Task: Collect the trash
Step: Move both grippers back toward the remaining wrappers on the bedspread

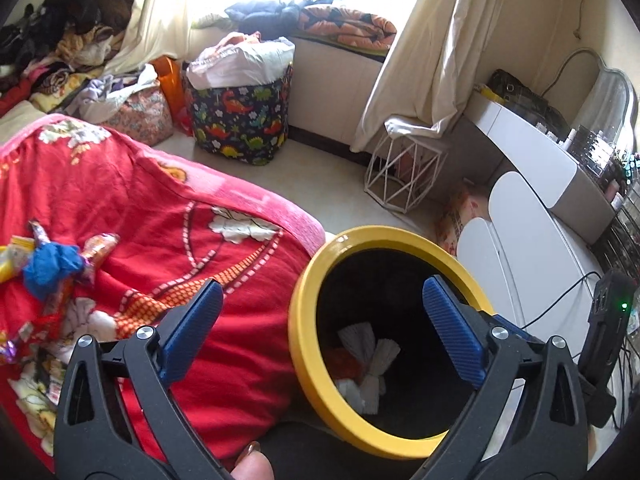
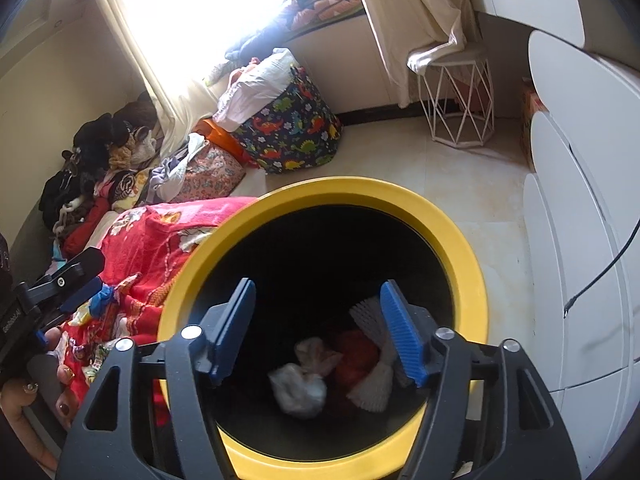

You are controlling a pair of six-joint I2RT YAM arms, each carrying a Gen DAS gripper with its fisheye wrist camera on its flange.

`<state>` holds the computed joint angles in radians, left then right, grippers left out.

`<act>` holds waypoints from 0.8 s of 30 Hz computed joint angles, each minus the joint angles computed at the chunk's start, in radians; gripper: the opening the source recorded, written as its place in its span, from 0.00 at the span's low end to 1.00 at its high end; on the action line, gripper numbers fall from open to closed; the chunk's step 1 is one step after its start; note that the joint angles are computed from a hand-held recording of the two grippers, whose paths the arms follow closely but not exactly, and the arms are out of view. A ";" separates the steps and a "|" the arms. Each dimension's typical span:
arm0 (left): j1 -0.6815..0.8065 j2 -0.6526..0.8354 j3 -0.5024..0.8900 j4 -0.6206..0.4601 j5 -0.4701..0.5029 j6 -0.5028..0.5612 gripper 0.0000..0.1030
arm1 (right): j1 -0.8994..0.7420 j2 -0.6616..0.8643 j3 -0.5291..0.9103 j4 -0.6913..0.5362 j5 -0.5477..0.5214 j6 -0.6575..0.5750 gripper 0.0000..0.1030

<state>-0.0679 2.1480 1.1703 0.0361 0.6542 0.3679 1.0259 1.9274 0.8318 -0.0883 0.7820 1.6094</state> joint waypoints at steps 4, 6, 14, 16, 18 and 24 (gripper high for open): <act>0.022 -0.013 -0.005 0.013 0.015 -0.001 0.89 | 0.009 0.004 0.042 -0.048 0.027 -0.006 0.72; 0.031 -0.026 -0.015 0.024 0.020 -0.002 0.89 | 0.012 0.009 0.062 -0.068 0.036 -0.013 0.73; 0.067 -0.066 -0.042 0.063 0.041 0.004 0.89 | 0.024 0.027 0.156 -0.143 0.068 -0.040 0.74; 0.077 -0.071 -0.048 0.078 0.046 0.003 0.89 | 0.026 0.030 0.170 -0.146 0.070 -0.055 0.74; 0.087 -0.074 -0.049 0.084 0.052 0.004 0.89 | 0.027 0.035 0.184 -0.151 0.071 -0.067 0.74; 0.122 -0.069 -0.035 0.097 0.064 -0.011 0.89 | 0.029 0.064 0.258 -0.183 0.074 -0.108 0.74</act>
